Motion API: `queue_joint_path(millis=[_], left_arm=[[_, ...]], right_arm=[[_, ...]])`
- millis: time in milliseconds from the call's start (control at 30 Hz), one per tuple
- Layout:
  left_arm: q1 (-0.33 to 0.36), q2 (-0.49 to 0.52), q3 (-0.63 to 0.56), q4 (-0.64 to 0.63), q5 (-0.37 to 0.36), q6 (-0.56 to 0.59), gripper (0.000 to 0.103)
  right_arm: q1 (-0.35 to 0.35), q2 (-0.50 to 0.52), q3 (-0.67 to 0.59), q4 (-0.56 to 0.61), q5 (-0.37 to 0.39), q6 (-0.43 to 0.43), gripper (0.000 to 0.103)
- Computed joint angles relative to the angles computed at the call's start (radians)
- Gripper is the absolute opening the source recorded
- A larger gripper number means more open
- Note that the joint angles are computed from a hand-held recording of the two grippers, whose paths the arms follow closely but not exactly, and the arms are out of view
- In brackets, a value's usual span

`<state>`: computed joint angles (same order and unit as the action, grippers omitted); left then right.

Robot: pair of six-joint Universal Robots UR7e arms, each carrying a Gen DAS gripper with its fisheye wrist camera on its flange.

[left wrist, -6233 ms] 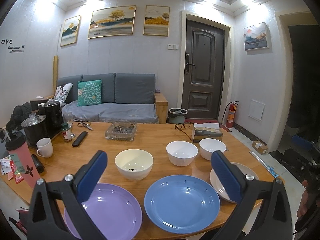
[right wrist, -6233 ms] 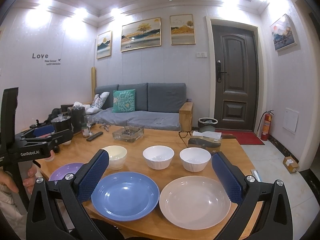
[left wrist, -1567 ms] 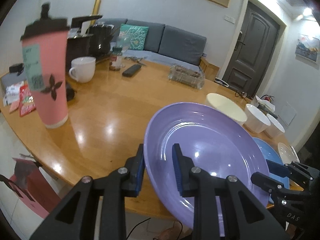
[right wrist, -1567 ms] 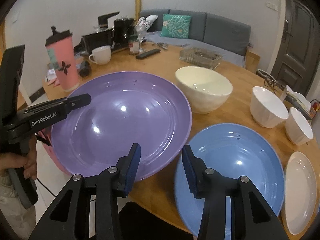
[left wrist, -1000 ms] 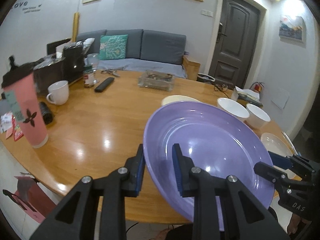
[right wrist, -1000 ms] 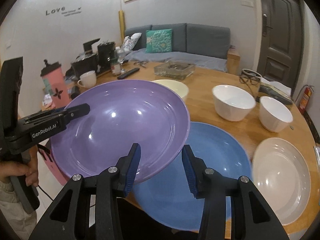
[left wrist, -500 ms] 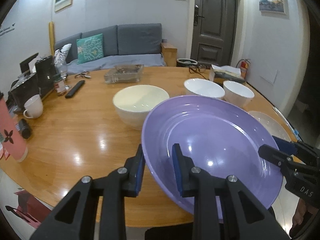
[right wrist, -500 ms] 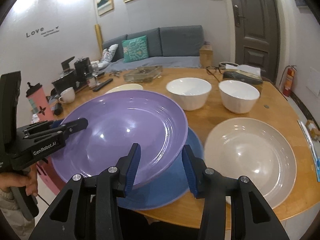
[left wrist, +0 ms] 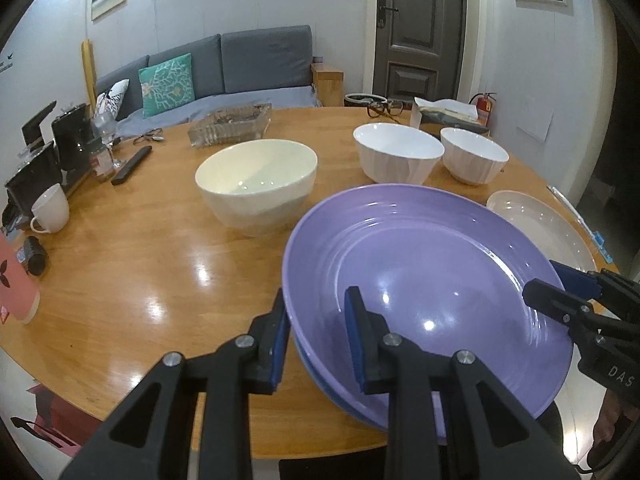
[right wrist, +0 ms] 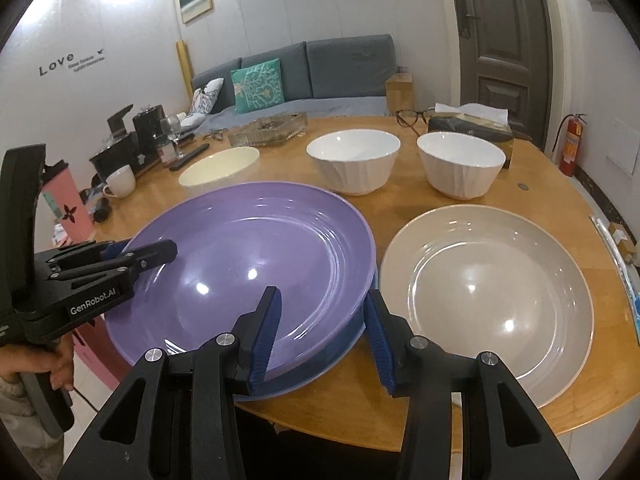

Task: Organize plates and bowls
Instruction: 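Lift the purple plate with both grippers and lower it onto the blue plate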

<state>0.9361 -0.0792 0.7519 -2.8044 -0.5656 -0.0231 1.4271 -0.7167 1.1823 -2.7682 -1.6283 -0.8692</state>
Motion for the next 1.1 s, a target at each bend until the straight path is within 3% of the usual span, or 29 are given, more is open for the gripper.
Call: queue_joint_path(millis=[567,1100], left_arm=[[0.019,0.007,-0.012,0.100,-0.002,-0.053,0.024],[0.019,0.007,-0.005,0.081,0.002,-0.051,0.023]], right_arm=[[-0.006,0.015,-0.020,0.046,-0.015,0.010,0.039],[-0.011,0.010,-0.017,0.047,-0.005,0.020,0.039]])
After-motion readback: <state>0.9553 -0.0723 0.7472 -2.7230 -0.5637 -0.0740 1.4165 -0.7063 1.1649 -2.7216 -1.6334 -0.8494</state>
